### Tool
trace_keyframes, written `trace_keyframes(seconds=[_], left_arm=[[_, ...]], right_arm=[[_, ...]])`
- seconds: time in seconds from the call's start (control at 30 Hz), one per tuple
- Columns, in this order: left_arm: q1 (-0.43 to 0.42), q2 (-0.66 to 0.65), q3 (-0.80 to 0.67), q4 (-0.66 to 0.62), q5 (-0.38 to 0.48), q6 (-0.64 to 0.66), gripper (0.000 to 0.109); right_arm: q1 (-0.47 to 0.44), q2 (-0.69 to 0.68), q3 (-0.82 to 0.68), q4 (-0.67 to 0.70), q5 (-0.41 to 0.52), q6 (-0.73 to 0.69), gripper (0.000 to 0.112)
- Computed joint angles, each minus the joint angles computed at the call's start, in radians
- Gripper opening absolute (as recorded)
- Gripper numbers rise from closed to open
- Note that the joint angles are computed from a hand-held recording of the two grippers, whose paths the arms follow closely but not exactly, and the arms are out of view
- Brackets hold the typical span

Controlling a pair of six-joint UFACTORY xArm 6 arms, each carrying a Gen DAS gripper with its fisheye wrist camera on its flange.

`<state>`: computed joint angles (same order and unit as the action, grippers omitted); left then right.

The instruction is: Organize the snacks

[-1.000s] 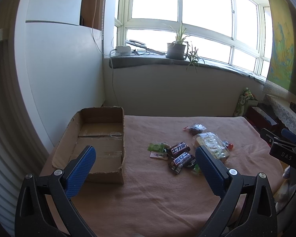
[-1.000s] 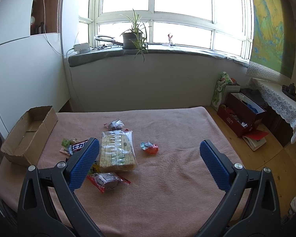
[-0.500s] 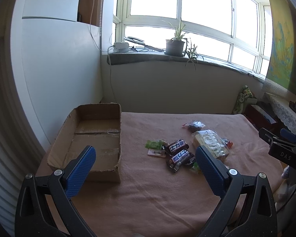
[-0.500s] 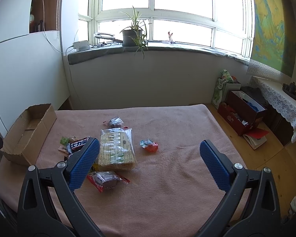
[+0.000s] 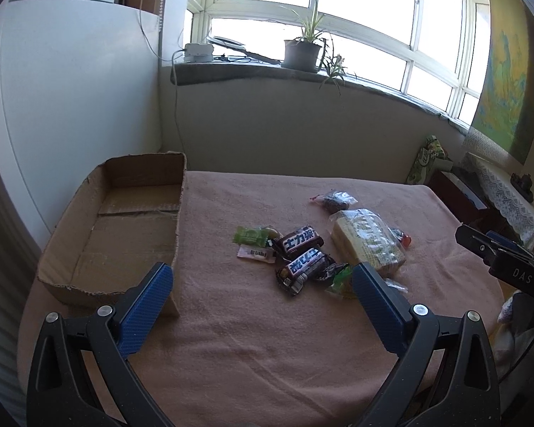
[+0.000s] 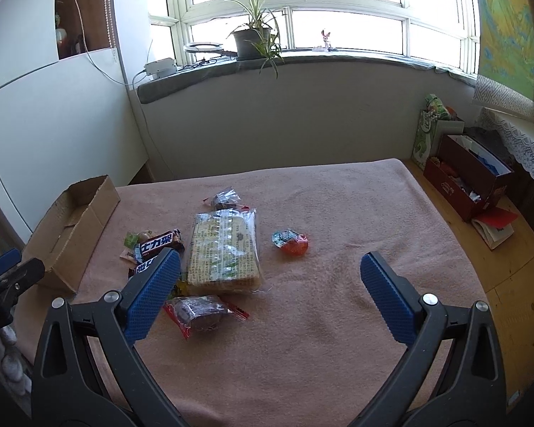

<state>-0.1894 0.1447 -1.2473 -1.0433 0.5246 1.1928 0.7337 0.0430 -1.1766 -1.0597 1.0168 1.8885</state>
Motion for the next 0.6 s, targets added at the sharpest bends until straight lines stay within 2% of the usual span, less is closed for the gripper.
trace_keyframes(seconds=[0.07,0.13,0.23,0.33,0.4,0.47,0.6], left_arm=[[-0.001,0.025,-0.024,0.018,0.044,-0.028,0.098],[-0.006,0.051,-0.049,0.040,0.080,-0.062,0.094],[-0.016,0.087,-0.087,0.061,0.131,-0.100,0.089],[-0.025,0.118,-0.125,0.070,0.184,-0.122,0.086],[-0.030,0.144,-0.155,0.081,0.214,-0.144,0.084],[-0.032,0.171,-0.189,0.094,0.255,-0.175,0.080],[-0.036,0.211,-0.243,0.109,0.330,-0.220,0.072]], right_arm=[[-0.038,-0.015,0.036,-0.005,-0.100,0.017,0.102],[-0.077,-0.026,0.066,-0.008,-0.196,0.030,0.094],[-0.145,-0.025,0.104,0.002,-0.354,0.042,0.092],[-0.214,-0.011,0.135,0.010,-0.525,0.058,0.084],[-0.255,0.004,0.147,0.012,-0.622,0.072,0.082],[-0.285,0.024,0.146,0.025,-0.690,0.065,0.080],[-0.321,0.058,0.138,0.076,-0.759,0.002,0.073]])
